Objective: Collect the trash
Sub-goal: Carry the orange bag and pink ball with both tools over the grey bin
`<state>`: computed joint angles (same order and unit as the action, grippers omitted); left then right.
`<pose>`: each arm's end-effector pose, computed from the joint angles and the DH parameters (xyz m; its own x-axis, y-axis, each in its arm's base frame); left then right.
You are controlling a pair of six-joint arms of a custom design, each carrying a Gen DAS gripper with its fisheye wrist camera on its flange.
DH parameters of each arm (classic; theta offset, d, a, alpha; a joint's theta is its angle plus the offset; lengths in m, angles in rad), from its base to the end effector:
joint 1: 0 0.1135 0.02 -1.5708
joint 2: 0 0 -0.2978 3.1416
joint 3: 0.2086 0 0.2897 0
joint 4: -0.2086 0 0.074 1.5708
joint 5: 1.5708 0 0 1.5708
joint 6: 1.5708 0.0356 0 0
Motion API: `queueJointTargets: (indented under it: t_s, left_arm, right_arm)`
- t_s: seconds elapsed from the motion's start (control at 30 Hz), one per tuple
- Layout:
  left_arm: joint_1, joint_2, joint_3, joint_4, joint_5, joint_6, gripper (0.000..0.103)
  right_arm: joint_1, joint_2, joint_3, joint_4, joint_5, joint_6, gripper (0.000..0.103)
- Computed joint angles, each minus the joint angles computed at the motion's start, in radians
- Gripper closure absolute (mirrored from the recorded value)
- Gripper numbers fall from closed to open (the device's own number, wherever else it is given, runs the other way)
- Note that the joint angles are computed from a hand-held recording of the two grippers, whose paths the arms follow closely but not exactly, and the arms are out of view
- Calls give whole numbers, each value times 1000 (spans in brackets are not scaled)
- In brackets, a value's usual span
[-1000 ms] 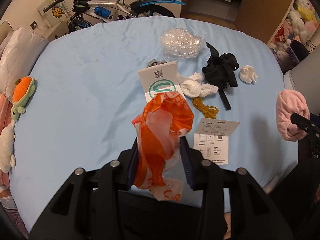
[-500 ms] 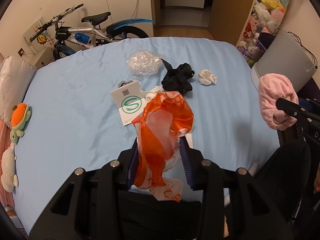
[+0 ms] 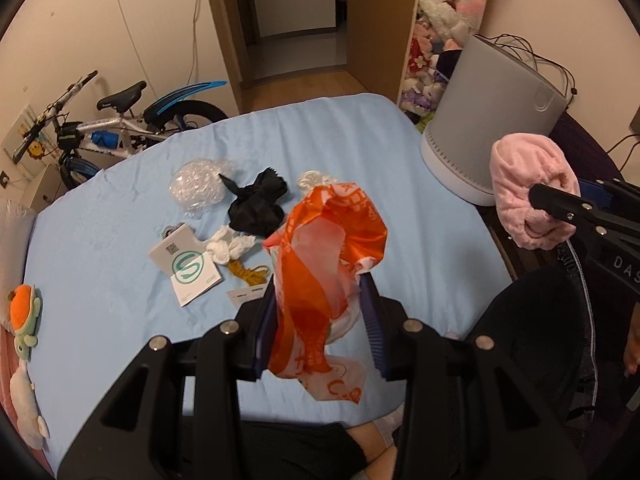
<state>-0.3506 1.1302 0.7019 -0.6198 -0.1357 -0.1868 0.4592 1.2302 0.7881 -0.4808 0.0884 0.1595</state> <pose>0.2179 -0.0746 0.2250 -0.8510 0.1153 -0.5123 0.1209 0.9924 0.0225 0.2420 0.1162 0.2399 -0.7682 -0.2033 -0.6070 -0.2752 0.9610 0.0264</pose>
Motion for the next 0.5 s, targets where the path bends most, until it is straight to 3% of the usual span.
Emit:
queueJointTargets:
  t_s: [0.23, 0.5]
  left_arm:
    - [-150, 121, 126, 24, -27, -16, 64]
    - [-242, 294, 325, 42, -63, 20, 64]
  right_arm:
    - [-188, -99, -12, -42, -51, -104, 70]
    - [-409, -99, 74, -56, -142, -262, 70]
